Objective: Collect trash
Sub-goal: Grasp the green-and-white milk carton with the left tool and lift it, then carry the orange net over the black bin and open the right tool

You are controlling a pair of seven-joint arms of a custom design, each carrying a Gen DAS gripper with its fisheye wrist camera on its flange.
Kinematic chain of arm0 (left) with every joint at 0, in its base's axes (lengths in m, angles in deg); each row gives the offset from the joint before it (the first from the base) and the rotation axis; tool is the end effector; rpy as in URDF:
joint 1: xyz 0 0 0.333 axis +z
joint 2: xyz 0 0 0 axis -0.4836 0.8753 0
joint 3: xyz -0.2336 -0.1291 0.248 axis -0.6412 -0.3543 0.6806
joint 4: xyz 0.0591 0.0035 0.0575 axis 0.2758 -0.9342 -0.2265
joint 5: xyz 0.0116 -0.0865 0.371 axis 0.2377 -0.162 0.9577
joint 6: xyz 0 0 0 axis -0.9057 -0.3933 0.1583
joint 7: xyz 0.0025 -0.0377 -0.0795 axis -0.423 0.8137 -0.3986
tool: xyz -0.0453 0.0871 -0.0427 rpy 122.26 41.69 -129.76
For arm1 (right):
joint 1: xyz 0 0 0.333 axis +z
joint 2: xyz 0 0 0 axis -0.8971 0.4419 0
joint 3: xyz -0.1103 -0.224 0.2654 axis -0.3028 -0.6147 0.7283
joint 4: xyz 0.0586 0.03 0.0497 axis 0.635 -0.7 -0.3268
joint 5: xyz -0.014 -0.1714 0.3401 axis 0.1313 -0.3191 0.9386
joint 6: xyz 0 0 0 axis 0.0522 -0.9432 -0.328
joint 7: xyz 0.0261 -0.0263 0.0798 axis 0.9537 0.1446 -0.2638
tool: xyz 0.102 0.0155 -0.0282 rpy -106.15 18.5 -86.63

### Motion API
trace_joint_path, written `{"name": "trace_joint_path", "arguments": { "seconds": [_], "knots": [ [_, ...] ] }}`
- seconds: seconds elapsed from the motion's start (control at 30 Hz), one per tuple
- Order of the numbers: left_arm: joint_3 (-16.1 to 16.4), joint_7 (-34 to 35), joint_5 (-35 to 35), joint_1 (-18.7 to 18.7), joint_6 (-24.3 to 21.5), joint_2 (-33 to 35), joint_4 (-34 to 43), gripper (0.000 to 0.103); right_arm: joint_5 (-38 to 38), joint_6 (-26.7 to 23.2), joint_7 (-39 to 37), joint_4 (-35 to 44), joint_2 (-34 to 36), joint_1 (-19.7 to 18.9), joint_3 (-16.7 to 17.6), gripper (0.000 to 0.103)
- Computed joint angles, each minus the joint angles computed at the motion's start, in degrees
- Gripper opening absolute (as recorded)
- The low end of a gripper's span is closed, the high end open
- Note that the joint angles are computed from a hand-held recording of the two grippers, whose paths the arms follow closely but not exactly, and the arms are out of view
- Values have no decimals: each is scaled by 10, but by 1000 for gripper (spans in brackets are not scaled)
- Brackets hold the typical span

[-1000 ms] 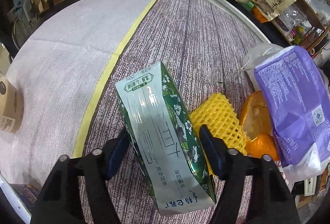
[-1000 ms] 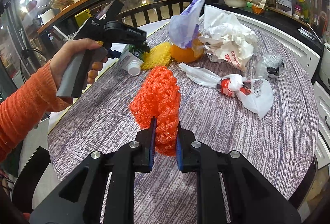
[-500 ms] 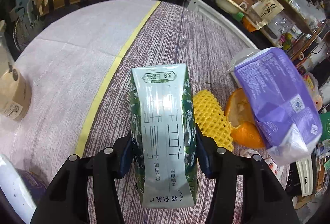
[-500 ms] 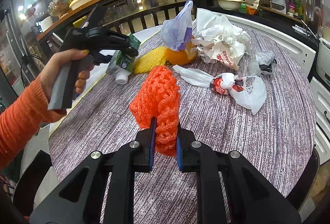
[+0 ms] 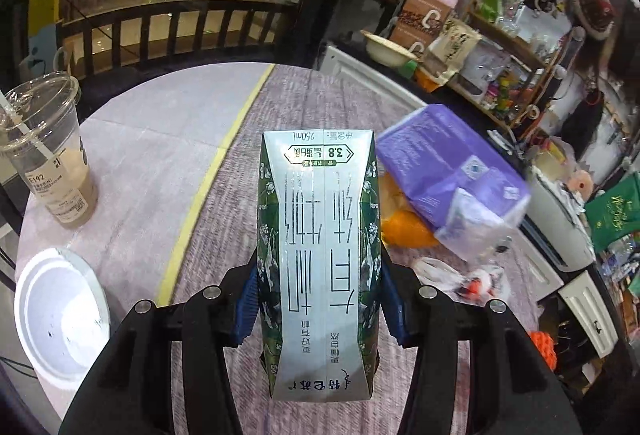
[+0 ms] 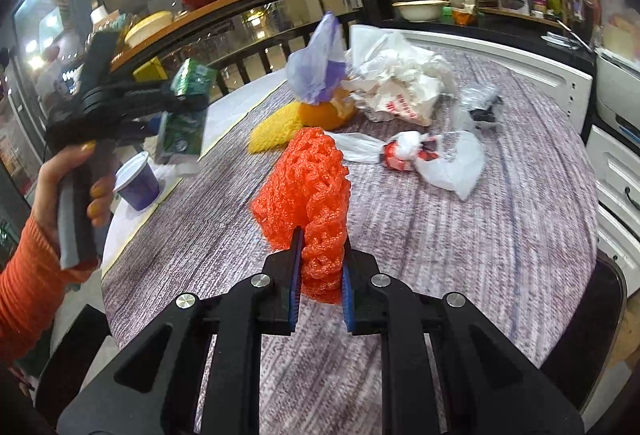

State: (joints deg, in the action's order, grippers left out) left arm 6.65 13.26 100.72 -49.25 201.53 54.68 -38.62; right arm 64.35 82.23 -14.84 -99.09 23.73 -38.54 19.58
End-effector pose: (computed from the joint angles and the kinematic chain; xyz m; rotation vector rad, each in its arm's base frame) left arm 0.5539 -0.3368 0.6768 -1.8924 1.8159 -1.0964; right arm 0.4600 0.0983 0.6284 -1.7009 1.4694 -0.3812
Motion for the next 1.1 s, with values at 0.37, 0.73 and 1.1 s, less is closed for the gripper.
{"name": "trace_joint_path", "arguments": {
  "seconds": [0.37,0.73,1.1],
  "knots": [
    [-28,34,-8,-24,84,-23,-36,50,-81,47,106,-91,-87,-75,-4,17],
    [-53,139,-81,-80,93,34,31,50,-305,30,311,-142,-81,-339,90,17],
    [-47,209,-108,-154,62,116,140,50,-476,-29,477,-106,84,-404,102,17]
  ]
}}
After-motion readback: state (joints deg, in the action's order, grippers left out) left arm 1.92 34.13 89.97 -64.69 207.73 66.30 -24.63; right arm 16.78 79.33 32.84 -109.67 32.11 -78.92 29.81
